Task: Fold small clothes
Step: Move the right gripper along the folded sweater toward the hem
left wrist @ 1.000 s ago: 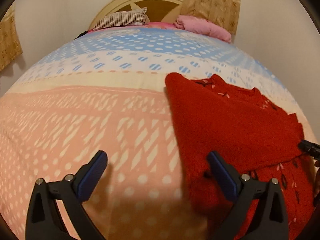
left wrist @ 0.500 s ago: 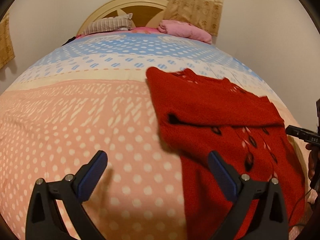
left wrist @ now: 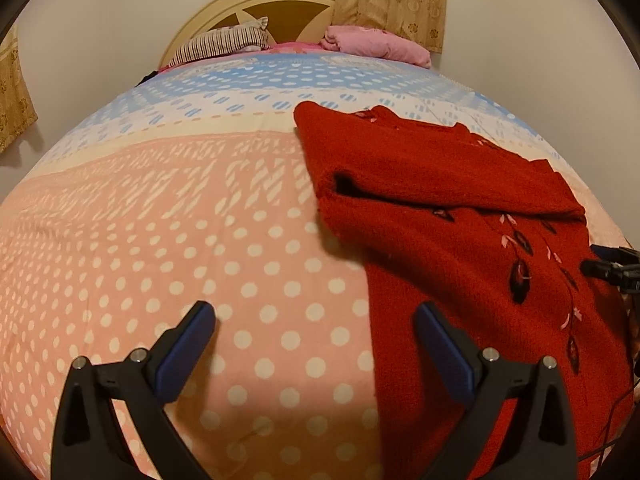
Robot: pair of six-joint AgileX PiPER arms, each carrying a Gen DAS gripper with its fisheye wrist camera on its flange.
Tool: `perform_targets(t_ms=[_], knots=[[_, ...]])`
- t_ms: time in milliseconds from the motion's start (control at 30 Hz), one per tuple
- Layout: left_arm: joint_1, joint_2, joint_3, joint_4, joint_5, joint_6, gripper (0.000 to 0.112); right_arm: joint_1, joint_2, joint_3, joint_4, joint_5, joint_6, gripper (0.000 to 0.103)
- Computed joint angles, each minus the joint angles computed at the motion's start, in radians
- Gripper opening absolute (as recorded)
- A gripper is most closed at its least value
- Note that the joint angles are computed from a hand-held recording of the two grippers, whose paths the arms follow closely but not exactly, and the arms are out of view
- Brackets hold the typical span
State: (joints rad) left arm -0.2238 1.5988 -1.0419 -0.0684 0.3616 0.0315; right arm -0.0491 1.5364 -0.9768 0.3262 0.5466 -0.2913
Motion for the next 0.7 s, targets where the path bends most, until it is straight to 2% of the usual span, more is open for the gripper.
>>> perform_targets(t_ms=[100, 267, 433, 567, 700], knots=[[0.015, 0.012, -0.004, -0.058, 0.004, 0.051, 0.102, 0.036, 0.014, -0.009, -0.075, -0.002, 0.055, 0.1], [0.034, 0.012, -0.004, -0.148, 0.018, 0.142, 0.102, 0.036, 0.01, -0.004, -0.073, -0.015, 0.087, 0.1], [0.045, -0.036, 0.037, -0.231, 0.03, 0.224, 0.102, 0.065, -0.036, 0.036, -0.142, -0.046, 0.162, 0.1], [0.064, -0.097, 0.074, -0.321, 0.047, 0.312, 0.102, 0.038, -0.095, 0.092, -0.012, -0.053, 0.055, 0.1], [0.084, -0.168, 0.098, -0.393, 0.08, 0.381, 0.102, -0.005, -0.144, 0.128, 0.157, -0.014, -0.086, 0.1]])
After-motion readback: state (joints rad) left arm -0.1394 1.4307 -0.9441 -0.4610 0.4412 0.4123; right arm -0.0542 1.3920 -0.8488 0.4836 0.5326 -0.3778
